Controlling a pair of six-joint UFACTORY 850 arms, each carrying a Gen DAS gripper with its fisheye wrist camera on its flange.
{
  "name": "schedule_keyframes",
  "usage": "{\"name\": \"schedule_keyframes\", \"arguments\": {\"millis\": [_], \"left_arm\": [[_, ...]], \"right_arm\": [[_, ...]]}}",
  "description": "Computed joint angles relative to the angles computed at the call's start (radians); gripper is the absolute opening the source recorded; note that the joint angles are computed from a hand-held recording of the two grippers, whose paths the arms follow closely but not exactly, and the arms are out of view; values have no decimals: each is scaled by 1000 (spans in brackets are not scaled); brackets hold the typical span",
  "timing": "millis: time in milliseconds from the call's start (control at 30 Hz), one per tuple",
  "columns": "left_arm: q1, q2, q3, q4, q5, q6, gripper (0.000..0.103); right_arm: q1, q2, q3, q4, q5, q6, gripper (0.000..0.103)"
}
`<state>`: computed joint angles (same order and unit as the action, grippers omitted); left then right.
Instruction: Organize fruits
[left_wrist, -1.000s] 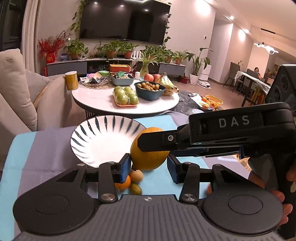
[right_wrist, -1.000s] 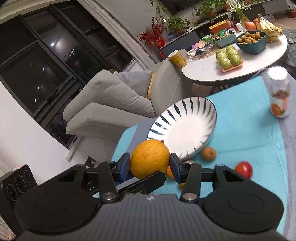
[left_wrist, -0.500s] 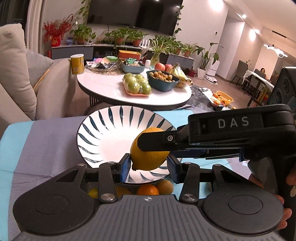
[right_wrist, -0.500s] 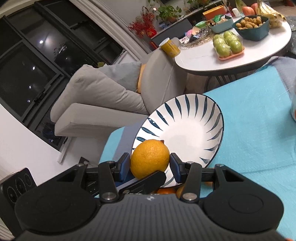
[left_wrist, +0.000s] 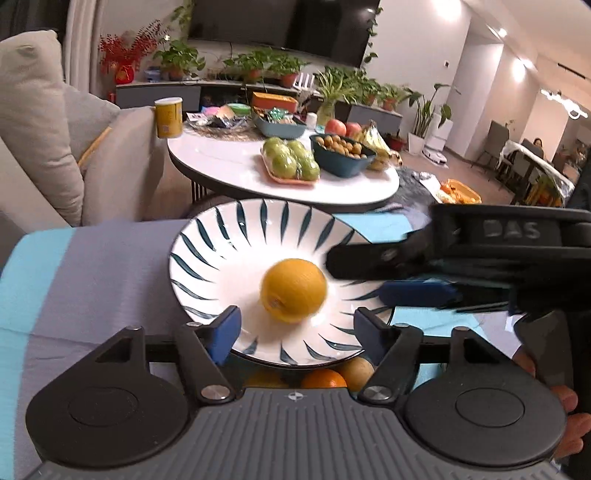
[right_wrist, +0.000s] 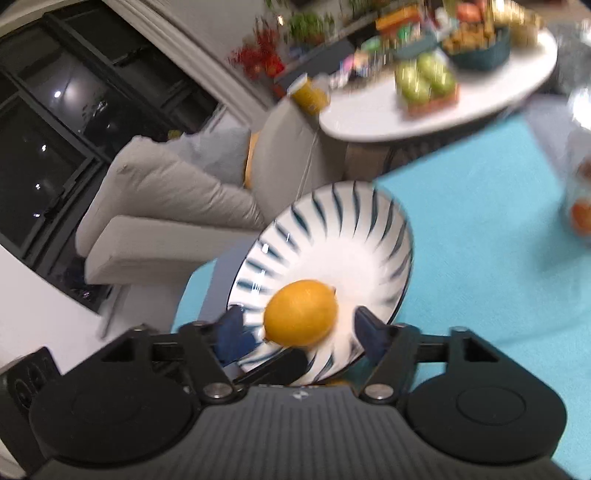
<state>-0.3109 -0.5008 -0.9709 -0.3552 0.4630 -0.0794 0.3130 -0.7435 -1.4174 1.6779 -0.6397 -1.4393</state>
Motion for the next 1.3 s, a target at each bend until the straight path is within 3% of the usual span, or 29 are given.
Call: {"name": "schedule_keyframes", "arguments": {"millis": [200,633,1000,1300], "left_arm": [[-6,39,42,-33,19,17,65],[-43,147,172,-171,84,110,66],[-92,251,347,-254,135,50,66],[-173,306,453,-378,194,63,69]], "right_arm": [[-13,63,70,143,42,-187,78],[-15,158,201,276,75,-416,78],[40,282,422,510,67,-840,78],[83,309,498,438,46,-813,78]]}}
